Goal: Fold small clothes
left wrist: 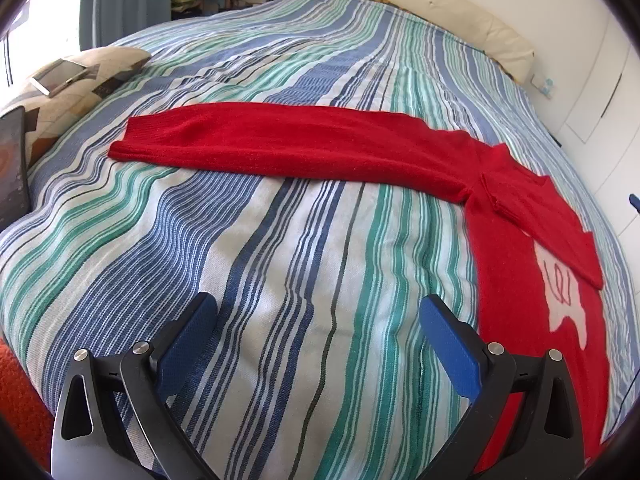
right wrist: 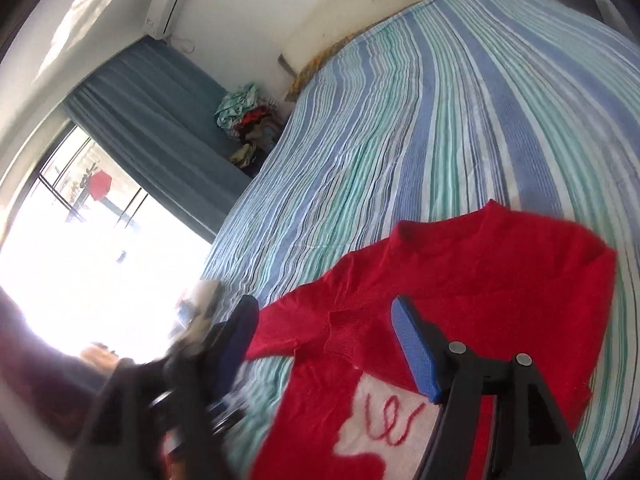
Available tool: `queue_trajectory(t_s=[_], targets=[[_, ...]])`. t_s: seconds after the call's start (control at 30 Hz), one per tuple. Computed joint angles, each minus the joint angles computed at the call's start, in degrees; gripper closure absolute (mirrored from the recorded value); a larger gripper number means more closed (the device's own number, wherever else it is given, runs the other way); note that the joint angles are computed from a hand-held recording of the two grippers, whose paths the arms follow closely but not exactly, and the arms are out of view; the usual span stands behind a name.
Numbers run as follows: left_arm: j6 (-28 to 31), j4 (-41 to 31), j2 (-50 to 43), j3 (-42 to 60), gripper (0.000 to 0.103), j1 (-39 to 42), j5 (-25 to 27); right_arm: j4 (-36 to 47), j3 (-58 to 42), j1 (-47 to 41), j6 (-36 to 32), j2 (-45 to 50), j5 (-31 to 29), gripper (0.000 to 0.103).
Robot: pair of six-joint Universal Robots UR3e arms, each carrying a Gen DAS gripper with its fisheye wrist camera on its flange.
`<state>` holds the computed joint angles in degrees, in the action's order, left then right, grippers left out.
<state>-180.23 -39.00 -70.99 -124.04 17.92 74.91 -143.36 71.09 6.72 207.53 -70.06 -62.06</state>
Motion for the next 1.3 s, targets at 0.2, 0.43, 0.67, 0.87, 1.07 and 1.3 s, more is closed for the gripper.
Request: queue_trajectory(t_s=[0.2, 0.43, 0.67, 0.87, 1.07, 1.3], targets=[[-0.33, 2.06, -1.93, 0.37, 0.002, -2.86, 2.68, 18.78, 6.84, -4.17, -13.72, -12.86, -18.44, 0.034], [-0.01, 3.87, -3.16, -0.08, 0.002, -5.74, 6.78, 7.93, 21.96, -7.67, -12.78, -13.78, -6.21, 0.066], [0.38, 2.99, -2.54, -0.28, 0.002, -5.0, 6.04, 9.73, 23.94, -5.34, -11.4, -10.34, -24.37, 0.07], [-0.33, 4.24, -4.5, 0.4, 0.001, -6.26, 7.42, 6.88, 31.99, -0.86, -22.49, -18.86, -27.51, 0.045], [0.23, 4.78, -4.6, 0.08, 0.002, -8.14, 10.24, 3.15, 23.58, 6.84, -23.86, -5.04, -44.38, 0.048], [0.14, 5.22, -5.96, 0.7, 0.001, -9.06, 11.49, 1.48, 30.8, 3.01, -19.33, -9.05, -48.02, 0.047]])
